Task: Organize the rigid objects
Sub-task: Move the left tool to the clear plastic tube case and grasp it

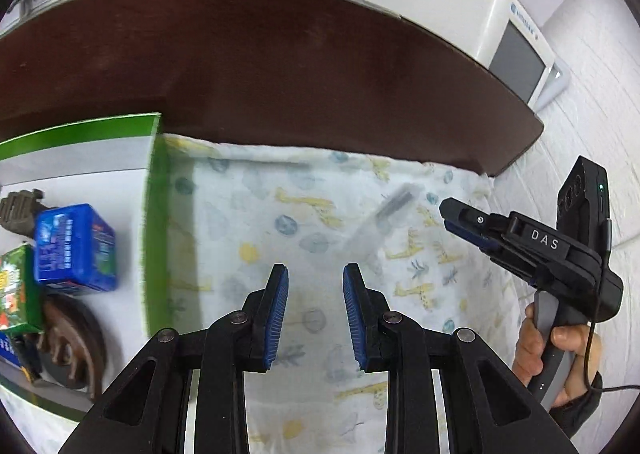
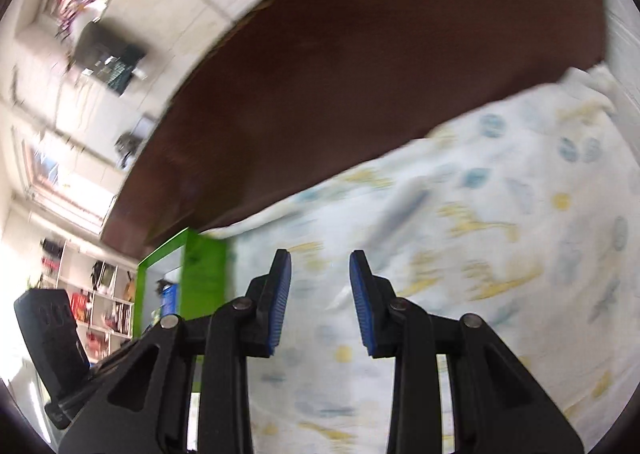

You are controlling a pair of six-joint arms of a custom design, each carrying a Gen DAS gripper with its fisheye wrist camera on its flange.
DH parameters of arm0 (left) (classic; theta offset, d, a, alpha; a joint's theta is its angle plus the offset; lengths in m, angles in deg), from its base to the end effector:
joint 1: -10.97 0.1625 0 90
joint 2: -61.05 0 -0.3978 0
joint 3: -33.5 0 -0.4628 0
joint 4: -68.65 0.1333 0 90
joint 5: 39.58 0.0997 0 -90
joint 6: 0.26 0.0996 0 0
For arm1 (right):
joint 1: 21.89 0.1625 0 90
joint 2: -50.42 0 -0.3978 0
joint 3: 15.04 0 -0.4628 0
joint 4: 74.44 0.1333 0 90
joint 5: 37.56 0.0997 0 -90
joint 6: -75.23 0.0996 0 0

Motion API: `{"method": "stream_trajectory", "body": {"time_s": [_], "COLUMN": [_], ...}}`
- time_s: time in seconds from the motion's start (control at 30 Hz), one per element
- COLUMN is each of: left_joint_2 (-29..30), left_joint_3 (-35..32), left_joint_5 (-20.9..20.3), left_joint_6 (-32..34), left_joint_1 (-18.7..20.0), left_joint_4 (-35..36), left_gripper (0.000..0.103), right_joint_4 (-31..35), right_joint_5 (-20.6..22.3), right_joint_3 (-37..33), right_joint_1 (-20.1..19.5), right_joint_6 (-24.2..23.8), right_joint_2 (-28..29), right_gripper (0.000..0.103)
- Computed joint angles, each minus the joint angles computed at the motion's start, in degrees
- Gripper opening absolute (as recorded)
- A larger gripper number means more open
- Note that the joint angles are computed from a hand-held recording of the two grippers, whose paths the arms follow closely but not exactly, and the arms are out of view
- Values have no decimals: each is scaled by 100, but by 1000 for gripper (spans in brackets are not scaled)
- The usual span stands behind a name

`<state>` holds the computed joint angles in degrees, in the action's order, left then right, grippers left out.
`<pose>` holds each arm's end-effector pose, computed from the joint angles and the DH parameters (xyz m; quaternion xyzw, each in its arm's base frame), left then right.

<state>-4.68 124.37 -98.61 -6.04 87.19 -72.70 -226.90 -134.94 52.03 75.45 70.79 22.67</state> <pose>0.0102 -0.7332 0.2959 0.0051 0.9405 -0.2595 0.2191 0.2269 -0.8183 0.0028 0.0875 -0.9738 0.2017 0.0580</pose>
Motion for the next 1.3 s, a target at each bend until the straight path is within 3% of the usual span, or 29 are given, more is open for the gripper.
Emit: {"method": "stream_trajectory", "body": {"time_s": [0.4,0.7,0.87,1.13,1.23,1.3], "left_joint_2": [758,939,983,726,703,721], "left_joint_3": [-613,-778,-820,-601,-567,-575], "left_joint_5": [-180,-106,-154,-228,-300,-352], "left_joint_6": [-898,-1015,-1089,-1395,-1407,-1425], "left_joint_1": [112,122,165,269,267,261], "left_joint_4": [390,385,390,436,433,446], "left_gripper": [27,27,27,27,27,27], "right_joint_4": [671,1052,1247,1267,1002,1214], "right_joint_5": [30,75,233,176,-54,120], "right_joint_3": [-1235,-1935,-1910,-1108,-1341,-1699], "right_joint_1": [-222,-251,-270,-170,-90,-120], "right_joint_6": [-291,-470,-547,-887,-1090,-1210], "right_joint_2": [686,1094,1092,623,748,918], "right_gripper": [31,33,32,32,32,32]}}
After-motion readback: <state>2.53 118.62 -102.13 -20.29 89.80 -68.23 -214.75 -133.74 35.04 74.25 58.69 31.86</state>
